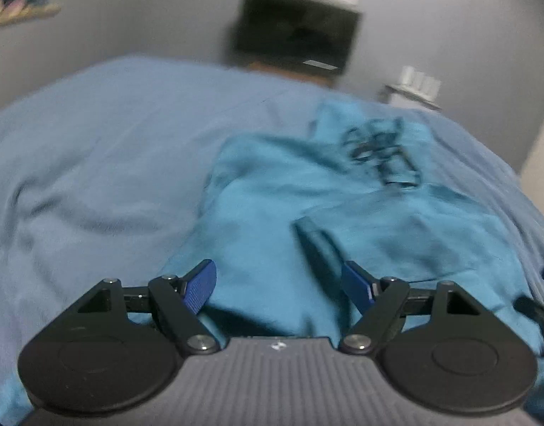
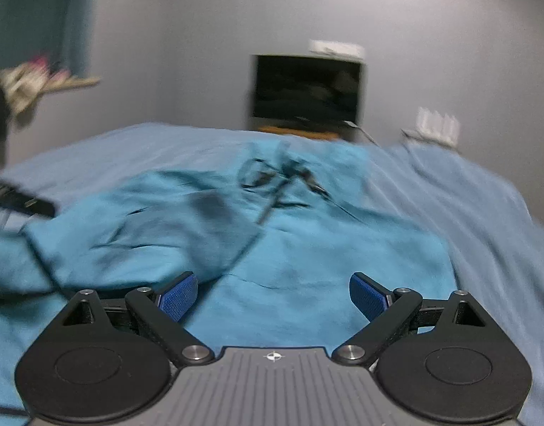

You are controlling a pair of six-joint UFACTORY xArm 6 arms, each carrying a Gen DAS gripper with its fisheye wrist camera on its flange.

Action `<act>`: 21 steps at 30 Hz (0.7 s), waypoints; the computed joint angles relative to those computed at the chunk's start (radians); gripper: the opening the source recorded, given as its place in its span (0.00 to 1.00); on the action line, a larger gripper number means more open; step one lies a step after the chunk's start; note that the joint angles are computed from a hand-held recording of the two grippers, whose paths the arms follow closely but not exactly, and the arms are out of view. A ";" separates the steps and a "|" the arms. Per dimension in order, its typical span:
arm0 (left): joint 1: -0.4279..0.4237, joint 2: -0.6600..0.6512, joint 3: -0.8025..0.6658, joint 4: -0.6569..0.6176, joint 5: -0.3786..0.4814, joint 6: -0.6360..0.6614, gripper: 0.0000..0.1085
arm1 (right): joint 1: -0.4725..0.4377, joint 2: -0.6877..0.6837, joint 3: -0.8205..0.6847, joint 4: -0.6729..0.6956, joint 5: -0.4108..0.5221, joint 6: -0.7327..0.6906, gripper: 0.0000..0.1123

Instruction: Fold large clothes

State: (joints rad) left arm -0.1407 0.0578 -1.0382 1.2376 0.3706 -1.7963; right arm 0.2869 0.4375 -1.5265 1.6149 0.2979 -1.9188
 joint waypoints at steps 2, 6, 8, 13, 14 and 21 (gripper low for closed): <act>0.017 0.009 0.014 -0.028 -0.013 -0.015 0.71 | 0.018 -0.031 0.032 -0.022 0.030 -0.081 0.81; 0.032 0.041 0.005 -0.079 -0.046 0.010 0.71 | 0.067 -0.074 0.068 -0.117 0.068 -0.129 0.80; 0.038 0.054 0.000 -0.061 -0.062 -0.017 0.71 | 0.099 -0.084 0.080 -0.203 0.079 -0.138 0.80; 0.055 0.049 0.009 0.004 -0.098 -0.103 0.71 | 0.217 -0.024 0.075 -0.420 -0.094 -0.207 0.61; 0.057 0.051 0.008 0.010 -0.103 -0.111 0.70 | 0.229 -0.005 0.071 -0.497 -0.121 -0.161 0.57; 0.066 0.046 0.019 0.001 -0.123 -0.102 0.71 | 0.245 0.040 0.059 -0.460 -0.241 -0.166 0.06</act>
